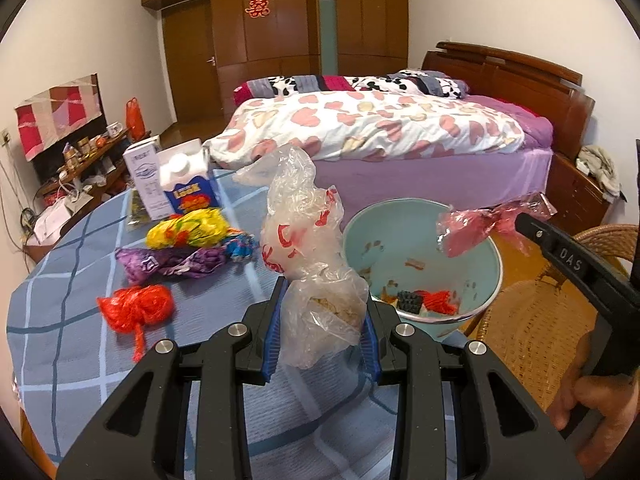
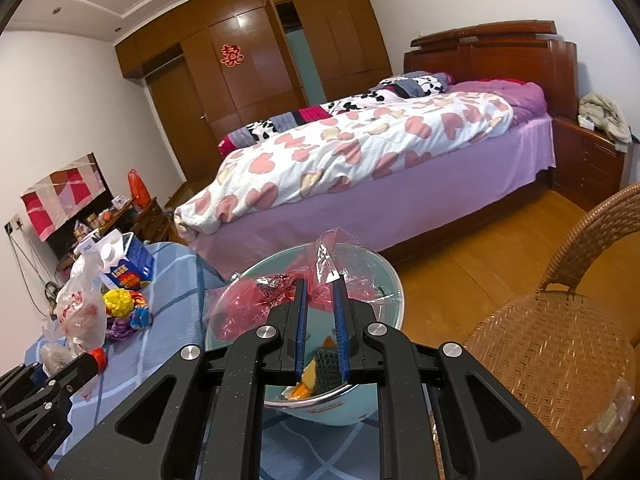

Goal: Collect trash
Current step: 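Carry the clear bag and pink bag over the blue bin with both grippers, then open both grippers to drop the two plastic bags into the bin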

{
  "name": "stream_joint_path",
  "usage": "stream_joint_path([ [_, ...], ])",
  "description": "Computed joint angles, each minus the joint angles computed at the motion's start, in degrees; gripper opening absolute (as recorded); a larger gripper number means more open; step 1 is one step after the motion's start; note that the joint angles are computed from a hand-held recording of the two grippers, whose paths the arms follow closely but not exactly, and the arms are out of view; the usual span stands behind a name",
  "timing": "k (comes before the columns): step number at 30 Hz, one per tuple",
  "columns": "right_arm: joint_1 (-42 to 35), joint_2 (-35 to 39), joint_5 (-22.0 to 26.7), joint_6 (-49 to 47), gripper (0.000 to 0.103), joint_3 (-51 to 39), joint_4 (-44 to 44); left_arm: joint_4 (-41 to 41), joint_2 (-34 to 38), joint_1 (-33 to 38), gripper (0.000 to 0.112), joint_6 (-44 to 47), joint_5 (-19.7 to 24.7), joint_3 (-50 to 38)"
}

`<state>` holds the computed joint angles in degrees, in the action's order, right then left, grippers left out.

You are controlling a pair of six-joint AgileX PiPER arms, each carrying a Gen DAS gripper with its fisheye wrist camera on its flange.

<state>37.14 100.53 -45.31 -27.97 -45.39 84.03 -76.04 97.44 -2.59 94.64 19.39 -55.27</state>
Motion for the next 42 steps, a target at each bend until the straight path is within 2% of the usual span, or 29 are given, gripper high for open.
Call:
stream_joint_path([
  [5,-1.27,0.74,-0.07,-0.13,0.014,-0.15,0.21,4.01,1.66,-2.12,0.033,-4.71,0.75,-1.97],
  [21,-5.76,4.94,0.79,-1.7,0.014,-2.43,2.23,12.37,9.03,-8.93,0.033,-13.86,-1.59,-8.08],
  [25,-7.11,5.86,2.23,-1.14,0.014,-2.75,1.57,14.21,10.76,-10.01,0.033,-15.65,-1.5,-9.6],
  [31,-8.95,7.75,5.72,-3.94,0.014,-5.28,1.3,20.39,13.93,-11.24,0.033,-23.07,0.69,-13.31],
  [34,-9.84,8.4,7.57,-4.67,0.019,-6.1,0.49,22.39,15.05,-11.61,0.033,-25.51,0.98,-14.42],
  [38,-12.28,8.89,12.97,-0.74,0.035,-5.97,-4.93,24.76,15.79,-12.07,0.033,-28.31,0.62,-15.01],
  [42,-12.21,8.54,12.71,1.75,0.037,-5.12,-6.37,26.12,16.22,-12.25,0.035,-29.73,0.46,-15.55],
])
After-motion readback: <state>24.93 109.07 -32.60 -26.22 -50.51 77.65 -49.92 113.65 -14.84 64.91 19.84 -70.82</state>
